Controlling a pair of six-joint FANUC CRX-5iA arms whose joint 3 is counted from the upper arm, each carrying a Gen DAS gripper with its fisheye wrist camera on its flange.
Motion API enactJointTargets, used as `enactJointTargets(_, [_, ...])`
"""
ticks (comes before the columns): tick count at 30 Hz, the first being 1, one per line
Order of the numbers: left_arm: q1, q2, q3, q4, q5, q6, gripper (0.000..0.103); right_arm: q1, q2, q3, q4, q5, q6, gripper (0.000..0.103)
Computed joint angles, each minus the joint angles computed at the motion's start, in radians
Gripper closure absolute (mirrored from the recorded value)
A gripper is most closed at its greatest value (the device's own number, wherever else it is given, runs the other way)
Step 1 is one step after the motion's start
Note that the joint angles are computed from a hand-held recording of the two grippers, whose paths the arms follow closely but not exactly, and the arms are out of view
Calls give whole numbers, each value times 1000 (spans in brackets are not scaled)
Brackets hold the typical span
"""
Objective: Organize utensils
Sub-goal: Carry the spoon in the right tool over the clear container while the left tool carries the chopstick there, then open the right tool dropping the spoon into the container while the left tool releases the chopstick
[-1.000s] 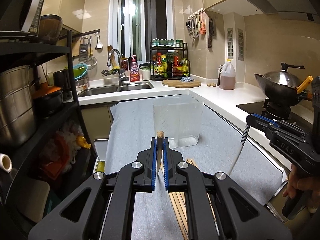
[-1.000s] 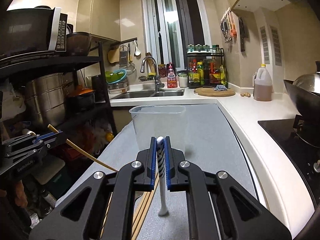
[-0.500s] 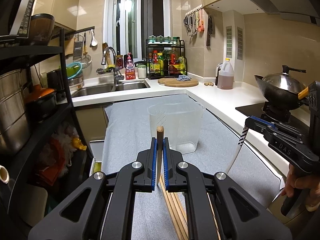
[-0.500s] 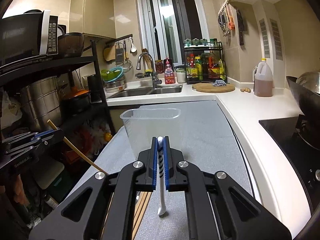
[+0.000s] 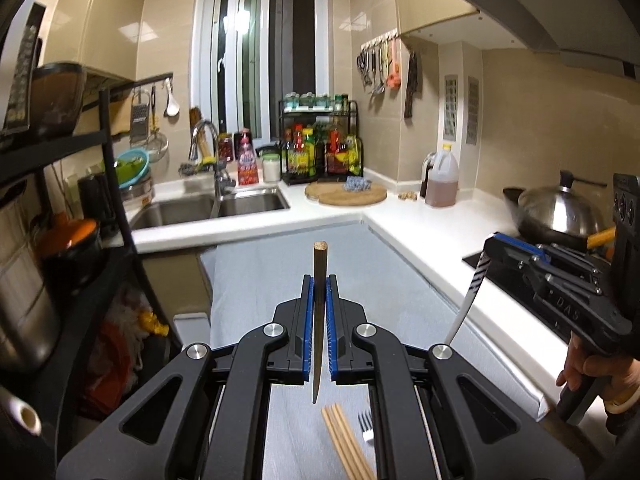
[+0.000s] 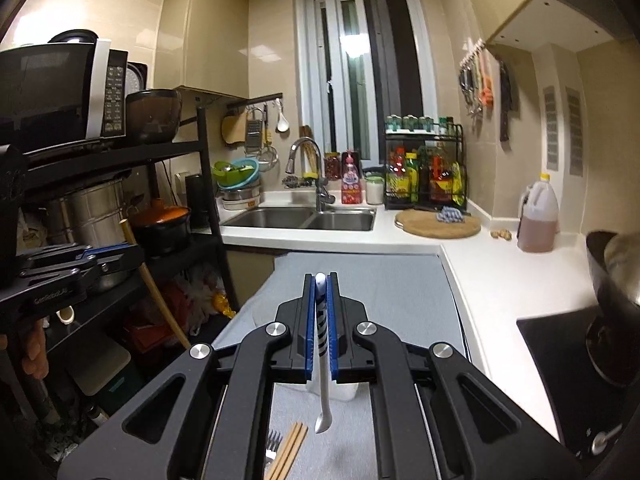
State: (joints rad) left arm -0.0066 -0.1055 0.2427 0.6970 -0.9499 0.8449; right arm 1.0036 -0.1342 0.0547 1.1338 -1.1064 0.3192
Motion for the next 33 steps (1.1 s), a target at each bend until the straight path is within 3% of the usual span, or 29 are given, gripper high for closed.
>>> enactJointTargets(7, [-43,117,192,11,24,36,97,-65,86,159,5,55,126,97])
enactJointTargets(15, [-87,223,308,7,42,85,97,-152,169,260,-15,115,177,97])
enactJointTargets(33, [-125,323,312,-115,-24,153,97,-233,162,126,-155,195,92,97])
